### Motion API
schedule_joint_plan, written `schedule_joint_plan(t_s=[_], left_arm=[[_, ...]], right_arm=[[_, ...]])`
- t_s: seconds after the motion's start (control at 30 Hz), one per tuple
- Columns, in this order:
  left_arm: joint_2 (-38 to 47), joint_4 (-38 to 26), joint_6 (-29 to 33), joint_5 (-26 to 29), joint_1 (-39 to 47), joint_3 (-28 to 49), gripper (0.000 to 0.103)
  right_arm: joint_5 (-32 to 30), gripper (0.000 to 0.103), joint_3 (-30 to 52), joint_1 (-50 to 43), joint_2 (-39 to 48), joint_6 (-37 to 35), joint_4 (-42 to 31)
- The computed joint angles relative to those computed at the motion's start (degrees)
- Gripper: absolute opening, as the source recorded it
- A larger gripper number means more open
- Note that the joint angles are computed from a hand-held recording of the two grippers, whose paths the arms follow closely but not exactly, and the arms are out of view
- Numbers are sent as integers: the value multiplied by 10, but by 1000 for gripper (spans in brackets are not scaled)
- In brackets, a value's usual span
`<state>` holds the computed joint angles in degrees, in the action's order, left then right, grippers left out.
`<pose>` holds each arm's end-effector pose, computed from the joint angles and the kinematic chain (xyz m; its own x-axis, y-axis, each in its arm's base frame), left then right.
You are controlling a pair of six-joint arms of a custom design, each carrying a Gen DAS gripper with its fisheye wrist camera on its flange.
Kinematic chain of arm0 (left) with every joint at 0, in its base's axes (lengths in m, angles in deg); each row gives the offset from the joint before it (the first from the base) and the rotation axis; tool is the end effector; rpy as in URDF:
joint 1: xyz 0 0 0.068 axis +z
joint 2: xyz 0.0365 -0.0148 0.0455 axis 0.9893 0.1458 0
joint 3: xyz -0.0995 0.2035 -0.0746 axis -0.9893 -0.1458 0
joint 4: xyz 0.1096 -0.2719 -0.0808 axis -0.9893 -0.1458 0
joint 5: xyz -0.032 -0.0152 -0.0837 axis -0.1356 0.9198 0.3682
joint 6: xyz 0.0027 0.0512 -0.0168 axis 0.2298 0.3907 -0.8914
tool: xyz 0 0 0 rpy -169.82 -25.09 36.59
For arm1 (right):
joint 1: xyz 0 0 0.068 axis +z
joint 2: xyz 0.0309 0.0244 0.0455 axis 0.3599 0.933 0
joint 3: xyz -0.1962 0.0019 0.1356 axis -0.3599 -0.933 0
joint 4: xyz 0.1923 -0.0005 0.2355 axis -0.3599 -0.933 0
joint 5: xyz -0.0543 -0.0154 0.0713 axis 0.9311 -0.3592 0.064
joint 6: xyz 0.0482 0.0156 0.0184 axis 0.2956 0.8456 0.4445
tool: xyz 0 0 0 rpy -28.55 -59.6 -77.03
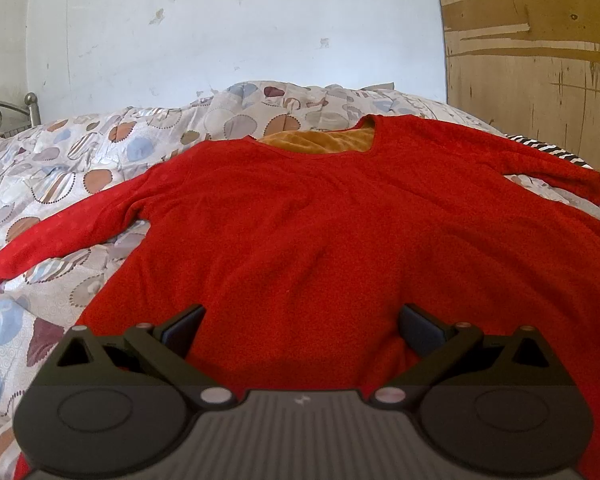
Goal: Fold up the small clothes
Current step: 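Grasp the sleeve cuff with the right gripper, then lift the sleeve and fold it across the sweater body with the right gripper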
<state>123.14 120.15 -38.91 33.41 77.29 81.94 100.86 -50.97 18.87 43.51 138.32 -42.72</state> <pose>0.3259 -0.0349 0.0281 -0.4185 0.3193 -0.8502 0.4629 0.8804 0.1027 0.2741 -0.0324 0.0704 0.1791 0.7315 -0.6580 0.8138 0.2657 0.5168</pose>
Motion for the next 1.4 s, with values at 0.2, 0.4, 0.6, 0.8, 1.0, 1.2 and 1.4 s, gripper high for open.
schedule_joint_plan(t_s=[0.2, 0.4, 0.6, 0.8, 1.0, 1.2, 1.4], left_arm=[[0, 2, 0, -1, 0, 0, 103], [1, 6, 0, -5, -2, 0, 103], [2, 6, 0, -5, -2, 0, 103], [-10, -34, -7, 19, 8, 11, 102], [-66, -165, -21, 81, 54, 48, 103], [-131, -205, -23, 117, 110, 59, 103], [-128, -223, -39, 137, 163, 93, 103]], right_arm=[[97, 8, -165, 21, -181, -248, 247], [43, 8, -158, 20, -167, -244, 220], [65, 8, -115, 49, -139, -242, 212], [110, 8, -32, 122, -167, -374, 167], [107, 8, 130, 195, -56, -514, 185], [48, 6, 322, 264, 108, -558, 162], [-26, 5, 530, 333, 304, -577, 85]])
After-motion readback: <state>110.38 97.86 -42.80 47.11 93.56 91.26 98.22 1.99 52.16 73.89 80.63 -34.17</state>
